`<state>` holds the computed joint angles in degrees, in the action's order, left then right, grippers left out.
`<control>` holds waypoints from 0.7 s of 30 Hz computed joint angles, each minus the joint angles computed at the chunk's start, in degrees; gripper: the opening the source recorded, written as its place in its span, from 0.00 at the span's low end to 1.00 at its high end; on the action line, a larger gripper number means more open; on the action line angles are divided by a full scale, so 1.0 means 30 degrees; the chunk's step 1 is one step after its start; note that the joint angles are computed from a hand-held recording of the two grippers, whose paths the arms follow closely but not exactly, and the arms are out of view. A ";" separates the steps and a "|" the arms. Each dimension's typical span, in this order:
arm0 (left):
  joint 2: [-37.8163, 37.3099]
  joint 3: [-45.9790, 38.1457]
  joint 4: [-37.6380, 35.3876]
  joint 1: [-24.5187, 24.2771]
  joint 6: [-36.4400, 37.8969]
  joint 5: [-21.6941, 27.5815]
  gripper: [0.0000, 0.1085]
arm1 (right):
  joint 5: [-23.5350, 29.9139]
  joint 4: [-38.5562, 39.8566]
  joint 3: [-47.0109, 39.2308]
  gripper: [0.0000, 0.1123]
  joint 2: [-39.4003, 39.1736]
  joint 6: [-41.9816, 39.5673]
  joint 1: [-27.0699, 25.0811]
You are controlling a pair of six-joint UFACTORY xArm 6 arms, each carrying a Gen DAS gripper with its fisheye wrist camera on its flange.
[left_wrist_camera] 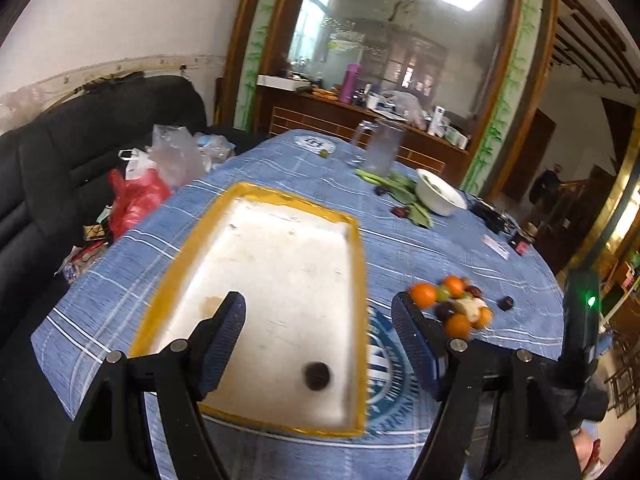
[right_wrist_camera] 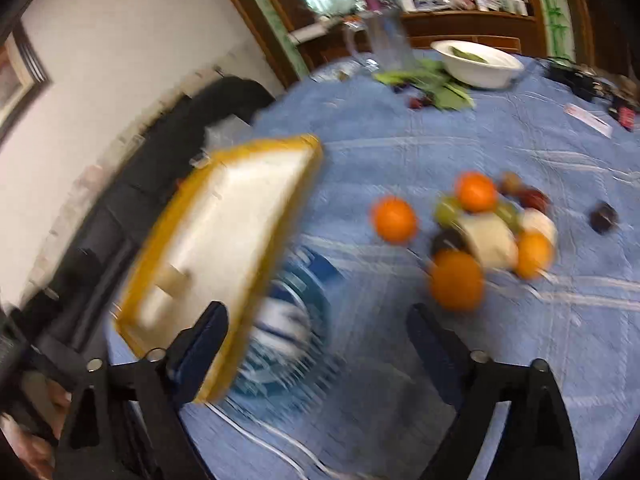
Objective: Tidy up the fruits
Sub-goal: 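Move the right tool to the second dark plum and grasp it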
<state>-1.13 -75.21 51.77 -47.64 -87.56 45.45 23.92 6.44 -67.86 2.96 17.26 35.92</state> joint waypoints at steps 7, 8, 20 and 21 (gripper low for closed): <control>0.1548 -0.2423 -0.0324 -0.1258 0.1266 0.1095 0.69 | 0.2620 -0.5772 0.2478 0.81 -0.3996 0.3425 -0.1070; 0.1751 -0.2742 -0.0333 -0.1359 0.1420 0.1163 0.70 | 0.2933 -0.4831 0.2860 0.81 -0.4605 0.2654 -0.1468; 0.4308 -0.6300 -0.2007 -0.1752 0.4296 0.2350 0.71 | 0.1692 0.8368 0.5582 0.90 -0.7178 -0.5774 -0.6794; 0.4515 -0.6543 -0.2102 -0.1739 0.4523 0.2426 0.71 | 0.1600 0.7861 0.5549 0.85 -0.6749 -0.5367 -0.6769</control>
<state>12.41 -94.84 45.46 -52.86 -73.99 52.73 28.72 30.02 -51.22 -17.29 1.16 15.61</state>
